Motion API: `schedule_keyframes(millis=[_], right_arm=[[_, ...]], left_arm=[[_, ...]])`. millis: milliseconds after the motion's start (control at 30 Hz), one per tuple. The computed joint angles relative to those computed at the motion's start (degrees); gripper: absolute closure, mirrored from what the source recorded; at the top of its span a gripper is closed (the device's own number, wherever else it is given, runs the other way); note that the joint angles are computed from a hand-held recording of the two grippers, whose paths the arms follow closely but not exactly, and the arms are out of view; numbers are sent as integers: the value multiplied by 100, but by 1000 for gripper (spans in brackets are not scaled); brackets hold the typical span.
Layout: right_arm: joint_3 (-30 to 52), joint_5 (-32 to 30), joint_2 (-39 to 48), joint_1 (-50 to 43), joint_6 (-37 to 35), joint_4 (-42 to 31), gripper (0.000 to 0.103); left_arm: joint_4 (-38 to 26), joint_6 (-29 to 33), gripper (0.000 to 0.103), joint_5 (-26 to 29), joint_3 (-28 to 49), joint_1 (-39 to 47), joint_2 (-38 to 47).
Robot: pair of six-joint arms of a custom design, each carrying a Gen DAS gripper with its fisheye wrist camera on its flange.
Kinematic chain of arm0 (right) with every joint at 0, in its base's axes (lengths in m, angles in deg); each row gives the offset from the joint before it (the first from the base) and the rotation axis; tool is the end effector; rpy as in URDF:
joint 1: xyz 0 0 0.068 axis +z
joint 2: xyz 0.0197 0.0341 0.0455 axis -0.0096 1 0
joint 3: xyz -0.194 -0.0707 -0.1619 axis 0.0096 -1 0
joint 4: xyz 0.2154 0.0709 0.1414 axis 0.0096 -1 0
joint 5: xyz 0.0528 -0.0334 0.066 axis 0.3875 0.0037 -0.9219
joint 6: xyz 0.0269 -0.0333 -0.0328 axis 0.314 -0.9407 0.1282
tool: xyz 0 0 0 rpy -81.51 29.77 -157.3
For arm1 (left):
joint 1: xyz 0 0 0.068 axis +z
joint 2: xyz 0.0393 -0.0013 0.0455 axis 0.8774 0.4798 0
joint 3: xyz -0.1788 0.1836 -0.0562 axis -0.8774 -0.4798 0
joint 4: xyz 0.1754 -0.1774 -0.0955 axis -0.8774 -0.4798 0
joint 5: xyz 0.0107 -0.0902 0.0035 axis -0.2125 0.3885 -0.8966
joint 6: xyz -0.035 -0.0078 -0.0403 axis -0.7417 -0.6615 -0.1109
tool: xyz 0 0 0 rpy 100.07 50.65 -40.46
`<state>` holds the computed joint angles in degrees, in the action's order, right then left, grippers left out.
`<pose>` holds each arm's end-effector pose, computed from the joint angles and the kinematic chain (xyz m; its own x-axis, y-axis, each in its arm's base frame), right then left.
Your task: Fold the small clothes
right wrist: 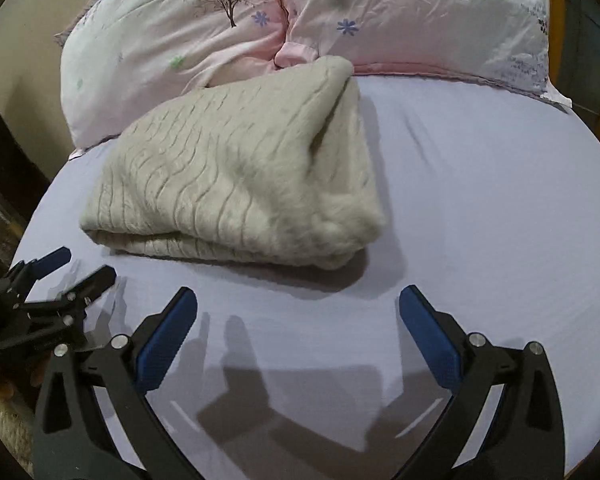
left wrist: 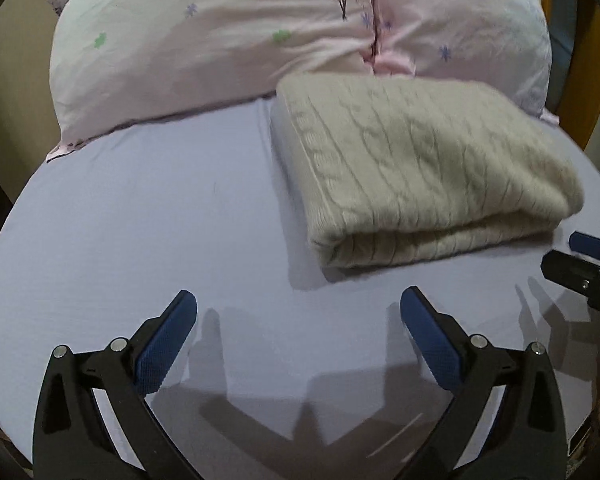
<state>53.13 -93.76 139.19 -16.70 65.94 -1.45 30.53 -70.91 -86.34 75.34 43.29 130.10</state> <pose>0.2565 -0.0597 0.0610 -0.8619 -0.0089 -0.5070 -0.1429 0.9636 0.2261 0.2546 -0.0759 0.0034 -0.7505 0.1285 -0.6482 0.1069 0.9916 0.0729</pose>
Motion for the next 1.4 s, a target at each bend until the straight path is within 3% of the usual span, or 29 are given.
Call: schedule_keyframes(millis=[100, 233, 467, 1400], right_arm=[[-405, 501, -201, 295, 177, 580, 2], [-414, 794, -115, 468, 60, 635, 2], [-324, 1190, 21, 797, 38, 675, 2], [-297, 1168, 46, 785, 27, 667, 2]], left_arm=[[-17, 9, 1, 14, 11, 5, 34], [-112, -46, 1, 373, 60, 189, 37], [-117, -65, 1, 321, 62, 141, 46], [-125, -65, 1, 325, 81, 143, 57]])
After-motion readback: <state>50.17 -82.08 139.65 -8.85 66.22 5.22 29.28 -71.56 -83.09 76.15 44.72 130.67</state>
